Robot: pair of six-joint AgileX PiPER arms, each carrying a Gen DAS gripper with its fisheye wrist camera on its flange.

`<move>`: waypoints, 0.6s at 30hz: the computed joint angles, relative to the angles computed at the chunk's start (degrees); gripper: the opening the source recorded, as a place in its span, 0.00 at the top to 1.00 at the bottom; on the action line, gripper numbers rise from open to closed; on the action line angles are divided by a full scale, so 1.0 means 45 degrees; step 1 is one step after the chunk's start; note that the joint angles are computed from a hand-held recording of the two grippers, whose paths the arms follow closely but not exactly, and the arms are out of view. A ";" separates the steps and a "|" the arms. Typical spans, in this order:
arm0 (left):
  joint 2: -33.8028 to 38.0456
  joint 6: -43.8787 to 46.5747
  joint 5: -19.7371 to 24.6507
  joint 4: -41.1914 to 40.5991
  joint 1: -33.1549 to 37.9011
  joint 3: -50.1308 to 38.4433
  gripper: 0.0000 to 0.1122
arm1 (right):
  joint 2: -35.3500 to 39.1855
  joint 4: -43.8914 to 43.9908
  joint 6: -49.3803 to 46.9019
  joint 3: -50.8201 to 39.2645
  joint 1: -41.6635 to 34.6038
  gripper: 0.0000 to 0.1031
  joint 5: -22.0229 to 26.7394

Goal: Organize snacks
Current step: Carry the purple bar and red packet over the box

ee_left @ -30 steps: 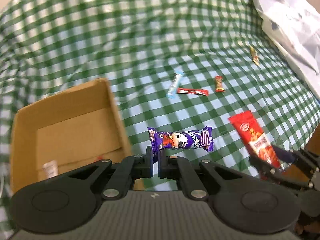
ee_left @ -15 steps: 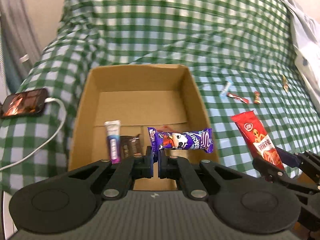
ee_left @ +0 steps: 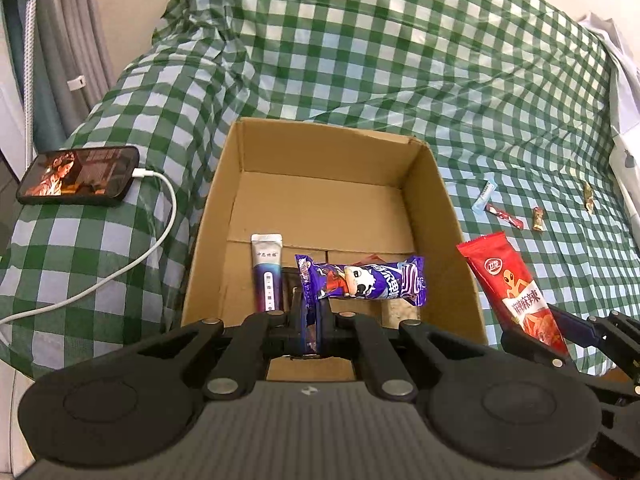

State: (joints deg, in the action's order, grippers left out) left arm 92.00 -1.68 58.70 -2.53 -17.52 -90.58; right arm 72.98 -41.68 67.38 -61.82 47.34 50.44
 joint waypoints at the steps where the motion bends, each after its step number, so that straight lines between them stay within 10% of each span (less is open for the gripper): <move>1: 0.0076 0.0042 0.0016 -0.0052 0.0079 -0.0040 0.97 | 0.0092 0.0121 -0.0159 -0.0069 -0.0119 0.55 -0.0090; 18: 0.1379 0.0073 0.0149 0.0009 0.0411 -0.0953 0.97 | 0.1510 0.1365 -0.1601 -0.0975 -0.1243 0.55 -0.1222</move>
